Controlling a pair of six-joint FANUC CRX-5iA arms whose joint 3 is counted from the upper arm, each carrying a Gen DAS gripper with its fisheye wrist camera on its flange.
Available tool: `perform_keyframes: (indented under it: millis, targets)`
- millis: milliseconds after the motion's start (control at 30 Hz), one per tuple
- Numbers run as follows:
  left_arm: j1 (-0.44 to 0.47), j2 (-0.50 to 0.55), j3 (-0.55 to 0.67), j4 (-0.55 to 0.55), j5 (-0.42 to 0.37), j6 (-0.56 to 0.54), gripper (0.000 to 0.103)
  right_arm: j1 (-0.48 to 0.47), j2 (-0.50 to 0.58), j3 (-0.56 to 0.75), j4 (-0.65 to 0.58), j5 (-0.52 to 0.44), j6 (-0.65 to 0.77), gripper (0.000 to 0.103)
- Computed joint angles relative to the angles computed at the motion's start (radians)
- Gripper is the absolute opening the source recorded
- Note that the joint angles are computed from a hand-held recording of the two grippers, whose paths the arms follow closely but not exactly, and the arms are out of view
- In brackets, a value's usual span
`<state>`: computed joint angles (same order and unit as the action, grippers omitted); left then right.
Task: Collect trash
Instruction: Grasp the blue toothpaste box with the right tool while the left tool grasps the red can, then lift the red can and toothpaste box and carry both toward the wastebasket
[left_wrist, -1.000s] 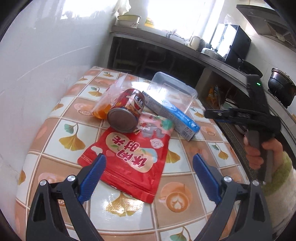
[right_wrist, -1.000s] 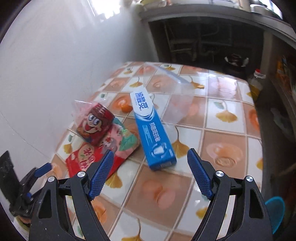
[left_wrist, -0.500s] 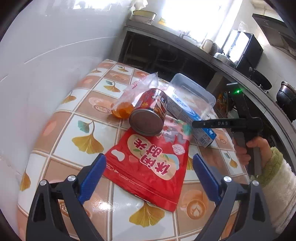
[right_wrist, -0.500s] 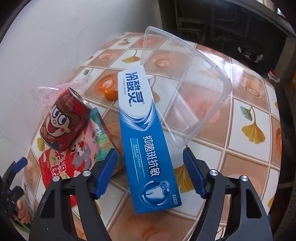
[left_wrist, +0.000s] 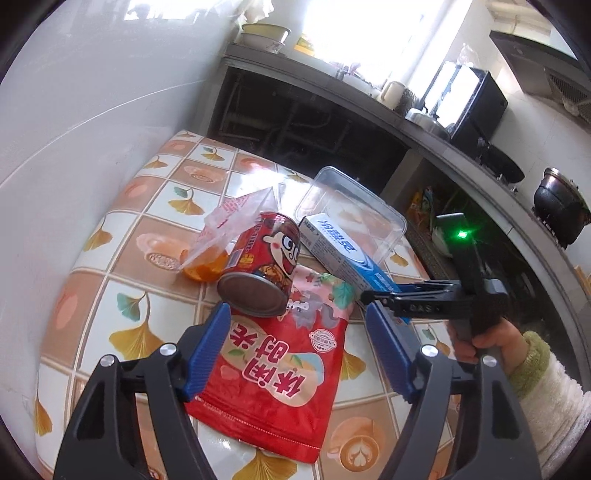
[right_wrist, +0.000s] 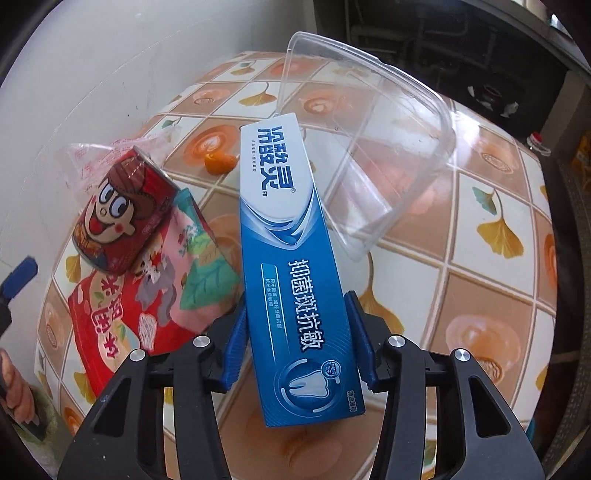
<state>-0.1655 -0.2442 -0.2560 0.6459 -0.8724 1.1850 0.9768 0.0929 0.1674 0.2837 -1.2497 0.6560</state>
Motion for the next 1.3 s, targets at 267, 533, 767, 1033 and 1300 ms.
perform_keyframes:
  millis: [267, 533, 767, 1033, 1300]
  targets:
    - [-0.07, 0.126, 0.182, -0.192, -0.037, 0.063, 0.073, 0.085, -0.125, -0.141, 0.044, 0.027, -0.124, 0.045]
    - [-0.17, 0.271, 0.419, -0.533, -0.143, 0.192, 0.07, 0.159, -0.241, -0.265, 0.081, 0.057, -0.249, 0.045]
    - [-0.239, 0.35, 0.531, -0.746, -0.229, 0.246, 0.066, 0.186, -0.302, -0.333, 0.09, 0.078, -0.308, 0.045]
    - [-0.286, 0.364, 0.573, -0.846, -0.273, 0.282, 0.065, 0.199, -0.335, -0.372, 0.094, 0.1, -0.337, 0.045]
    - [-0.296, 0.254, 0.501, -0.81, -0.303, 0.287, 0.064, 0.197, -0.351, -0.392, 0.098, 0.116, -0.342, 0.044]
